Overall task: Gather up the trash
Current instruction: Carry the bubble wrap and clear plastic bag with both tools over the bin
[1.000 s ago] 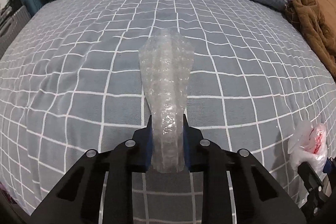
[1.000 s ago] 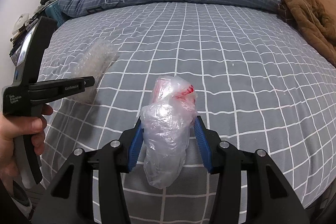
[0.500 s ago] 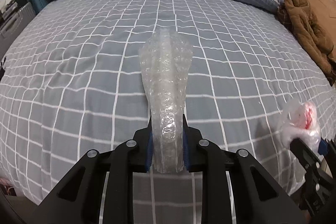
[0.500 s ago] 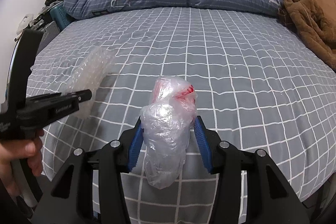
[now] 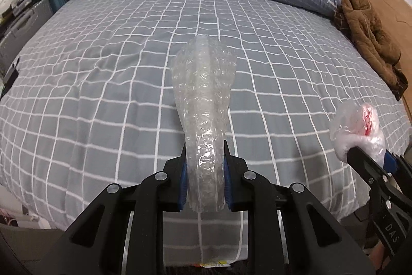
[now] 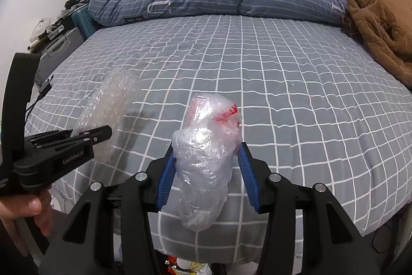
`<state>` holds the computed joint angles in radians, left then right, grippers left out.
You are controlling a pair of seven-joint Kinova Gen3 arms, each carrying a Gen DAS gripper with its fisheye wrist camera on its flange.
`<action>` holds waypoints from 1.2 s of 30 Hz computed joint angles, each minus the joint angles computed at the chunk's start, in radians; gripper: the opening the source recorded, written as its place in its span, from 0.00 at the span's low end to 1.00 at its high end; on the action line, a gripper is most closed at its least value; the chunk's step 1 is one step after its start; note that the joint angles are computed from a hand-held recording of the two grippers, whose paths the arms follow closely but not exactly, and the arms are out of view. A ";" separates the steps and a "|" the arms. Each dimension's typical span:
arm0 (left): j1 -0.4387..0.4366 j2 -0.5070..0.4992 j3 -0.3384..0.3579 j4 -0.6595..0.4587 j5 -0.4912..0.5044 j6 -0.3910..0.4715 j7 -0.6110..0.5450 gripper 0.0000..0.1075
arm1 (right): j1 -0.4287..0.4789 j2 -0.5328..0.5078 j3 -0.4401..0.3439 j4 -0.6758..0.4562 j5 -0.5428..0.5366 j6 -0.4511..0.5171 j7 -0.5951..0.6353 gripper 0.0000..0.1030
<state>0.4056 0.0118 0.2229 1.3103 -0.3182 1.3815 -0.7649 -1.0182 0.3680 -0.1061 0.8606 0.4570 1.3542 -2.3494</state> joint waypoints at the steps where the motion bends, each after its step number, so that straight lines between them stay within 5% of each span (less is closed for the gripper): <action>1: 0.004 -0.012 0.003 0.006 0.000 0.006 0.006 0.20 | -0.008 -0.003 0.000 0.000 0.004 0.003 -0.005 0.44; 36: -0.020 -0.248 0.268 0.085 0.007 0.173 0.221 0.20 | -0.222 -0.116 -0.107 0.074 0.170 0.149 -0.213 0.44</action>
<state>0.3859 -0.2360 0.4910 1.3953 -0.3115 1.5548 -0.5441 -1.2404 0.2522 -0.2128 0.9345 0.6266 1.5036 -2.5628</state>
